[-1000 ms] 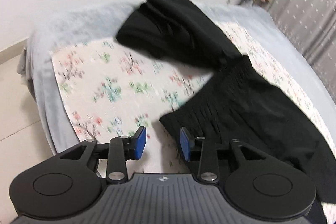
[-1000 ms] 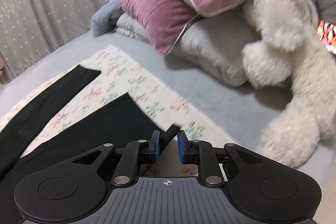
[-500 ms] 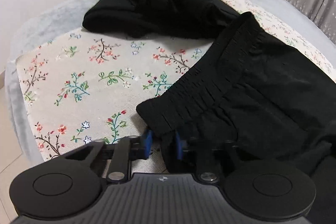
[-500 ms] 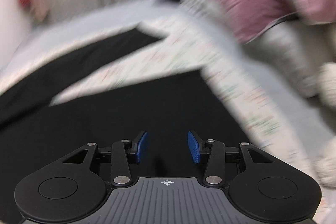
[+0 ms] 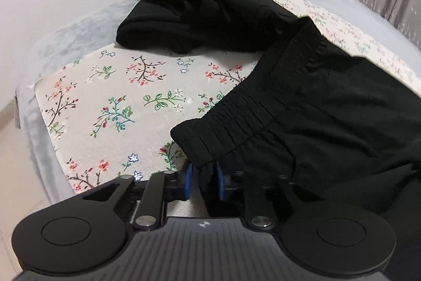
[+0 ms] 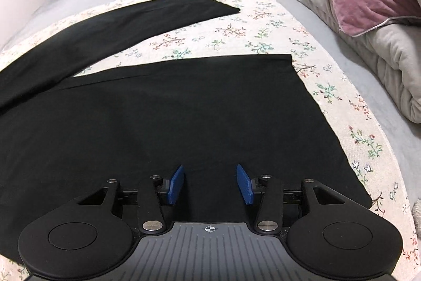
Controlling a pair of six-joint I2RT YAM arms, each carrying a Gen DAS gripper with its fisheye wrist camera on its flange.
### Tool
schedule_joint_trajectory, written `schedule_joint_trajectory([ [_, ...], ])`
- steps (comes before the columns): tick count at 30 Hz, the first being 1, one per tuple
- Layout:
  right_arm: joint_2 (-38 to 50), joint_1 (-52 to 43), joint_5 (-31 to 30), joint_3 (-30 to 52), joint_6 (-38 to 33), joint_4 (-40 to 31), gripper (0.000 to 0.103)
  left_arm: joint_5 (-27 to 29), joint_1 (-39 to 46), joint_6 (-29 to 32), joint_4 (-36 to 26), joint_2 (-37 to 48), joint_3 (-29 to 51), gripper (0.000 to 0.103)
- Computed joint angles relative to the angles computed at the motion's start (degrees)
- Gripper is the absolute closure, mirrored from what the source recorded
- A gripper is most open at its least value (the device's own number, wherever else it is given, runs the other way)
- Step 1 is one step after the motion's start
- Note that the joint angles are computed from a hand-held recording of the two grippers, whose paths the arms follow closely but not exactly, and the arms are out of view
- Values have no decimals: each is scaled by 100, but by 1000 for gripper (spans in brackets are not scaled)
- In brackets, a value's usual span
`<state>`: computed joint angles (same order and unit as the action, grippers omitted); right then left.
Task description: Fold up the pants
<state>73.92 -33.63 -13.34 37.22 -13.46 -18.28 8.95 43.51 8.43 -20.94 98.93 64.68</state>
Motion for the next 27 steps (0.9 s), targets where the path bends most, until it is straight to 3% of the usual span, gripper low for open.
schedule_joint_trajectory([
  [5, -200, -129, -212, 14, 248, 64, 47, 275, 190, -97, -217, -113, 421, 39],
  [8, -8, -276, -531, 220, 476, 100, 39, 337, 67, -161, -401, -38, 750, 34],
  [14, 155, -187, -330, 271, 642, 225, 39, 520, -633, -143, -700, 272, 1485, 15],
  [22, 525, -440, -668, 549, 863, 226, 39, 1, -1532, -367, -867, 1407, 3018, 8],
  [27, 766, -474, -406, 688, 1019, 424, 39, -562, -1830, -266, -726, 2202, 3878, 6],
])
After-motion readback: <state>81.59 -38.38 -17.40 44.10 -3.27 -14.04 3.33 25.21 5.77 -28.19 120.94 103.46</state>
